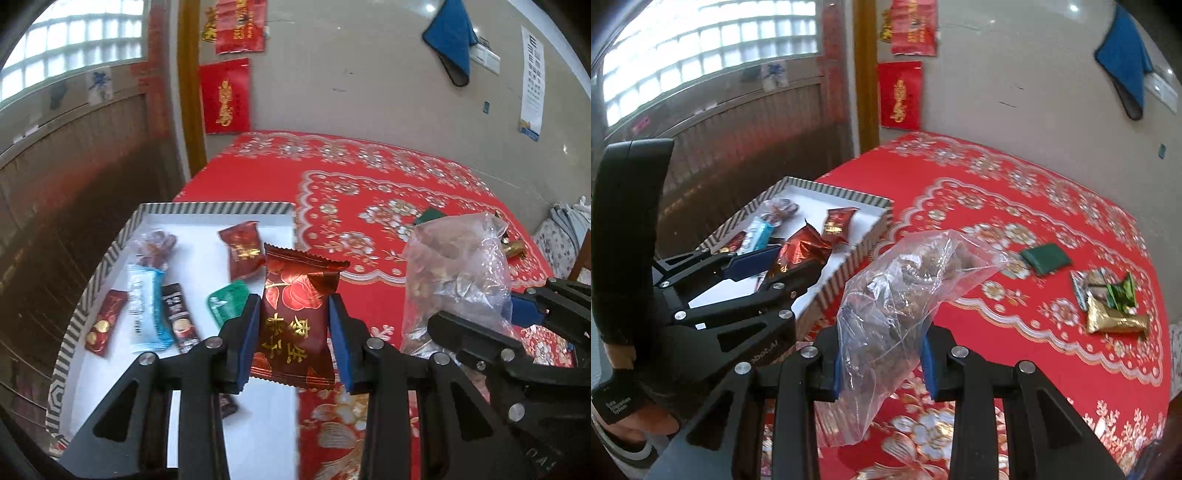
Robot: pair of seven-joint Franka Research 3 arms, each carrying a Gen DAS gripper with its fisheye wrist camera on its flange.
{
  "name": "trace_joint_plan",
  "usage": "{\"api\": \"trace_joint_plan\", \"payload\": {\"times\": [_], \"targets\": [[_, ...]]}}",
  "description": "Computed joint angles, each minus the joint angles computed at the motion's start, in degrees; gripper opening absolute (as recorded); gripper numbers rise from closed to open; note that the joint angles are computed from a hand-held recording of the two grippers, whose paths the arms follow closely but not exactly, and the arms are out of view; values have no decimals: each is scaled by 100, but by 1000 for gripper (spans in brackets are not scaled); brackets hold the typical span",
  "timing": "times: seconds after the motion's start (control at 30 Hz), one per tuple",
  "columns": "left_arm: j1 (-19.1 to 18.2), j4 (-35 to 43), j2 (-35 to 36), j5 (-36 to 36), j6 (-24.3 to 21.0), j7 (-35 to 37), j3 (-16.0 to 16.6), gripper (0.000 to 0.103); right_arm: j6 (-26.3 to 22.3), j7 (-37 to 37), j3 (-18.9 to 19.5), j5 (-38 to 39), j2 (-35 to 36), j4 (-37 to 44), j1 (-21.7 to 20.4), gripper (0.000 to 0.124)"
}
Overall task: Organize snacks
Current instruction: 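Carry the red candy and nut bag into the white box and release both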
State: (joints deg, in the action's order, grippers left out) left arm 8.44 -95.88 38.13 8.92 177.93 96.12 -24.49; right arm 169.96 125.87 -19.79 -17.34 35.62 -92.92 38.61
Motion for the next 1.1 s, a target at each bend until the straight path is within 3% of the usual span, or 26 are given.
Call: {"api": "trace_joint_plan", "payload": {"times": [0.43, 0.9, 1.0, 1.07, 1.1], "targets": [[62, -104, -110, 60, 162, -447, 466, 38, -387, -978, 823, 494, 568, 1070, -475, 32], [-84, -33, -37, 257, 54, -1006, 1102, 38, -1236, -2210, 1575, 1254, 1610, 2776, -823, 32], [-300, 42, 9, 347, 20, -1187, 1420, 38, -1460, -2447, 1724, 1444, 1880, 3192, -893, 32], [-637, 39, 9, 485, 121, -1450, 1880, 38, -1602, -2566, 1792, 1558, 2033, 3422, -923, 32], [-630, 48, 21, 529, 120, -1487, 1890, 38, -1654, -2598, 1798, 1597, 2084, 3499, -923, 32]]}}
